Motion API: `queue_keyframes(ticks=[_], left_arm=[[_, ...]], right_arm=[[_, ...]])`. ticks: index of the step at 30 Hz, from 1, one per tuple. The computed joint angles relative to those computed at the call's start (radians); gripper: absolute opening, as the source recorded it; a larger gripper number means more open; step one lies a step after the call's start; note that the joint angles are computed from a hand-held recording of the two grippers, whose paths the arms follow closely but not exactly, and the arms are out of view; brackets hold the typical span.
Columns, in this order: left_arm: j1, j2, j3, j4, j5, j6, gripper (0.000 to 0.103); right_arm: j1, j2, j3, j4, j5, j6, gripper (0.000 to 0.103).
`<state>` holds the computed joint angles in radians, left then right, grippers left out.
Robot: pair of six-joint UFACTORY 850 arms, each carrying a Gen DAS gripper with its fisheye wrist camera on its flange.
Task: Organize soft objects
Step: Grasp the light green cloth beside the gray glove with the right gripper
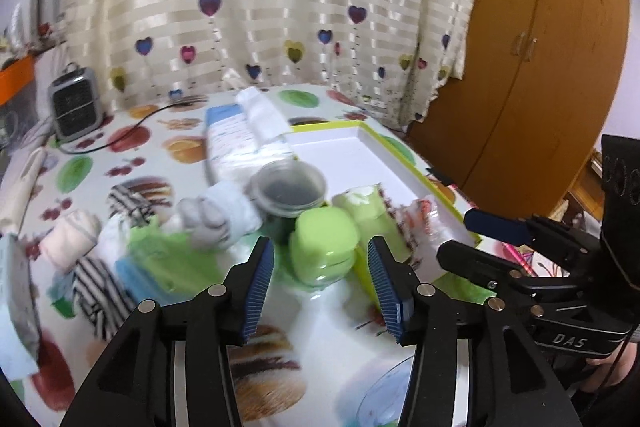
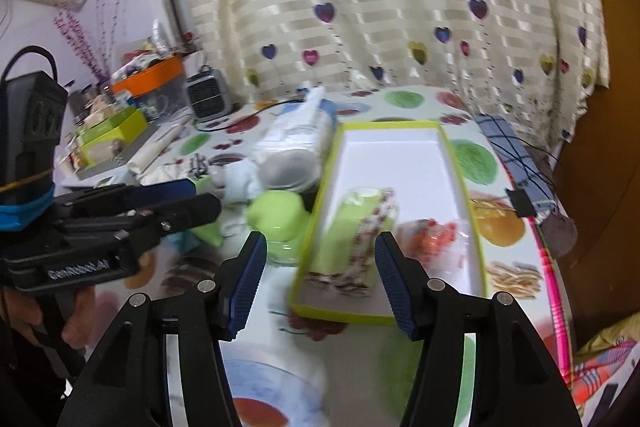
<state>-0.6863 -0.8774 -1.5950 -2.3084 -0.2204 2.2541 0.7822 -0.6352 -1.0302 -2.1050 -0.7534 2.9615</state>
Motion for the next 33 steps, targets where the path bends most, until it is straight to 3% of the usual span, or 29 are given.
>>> queue_keyframes(ticks=[5,17,33], left_arm=[[0.019,0.031,0.066,-0.229,-0.018,0.197,0.048],[0.065,0.059,0.139,-0.387,-0.043,0.303,0.048],[0.110,0.045,0.140,-0.320,-0.050,0.214,0.048]], right_arm=[[0.013,-0.020,-0.037,-0.007,0.002,-0.031,0.057],[0.022,-0.054,-0.105,-0.055,0.070,-0.030,0.057],[0.014,-0.095,-0.188,-0.025,0.146,-0.126,0.057]])
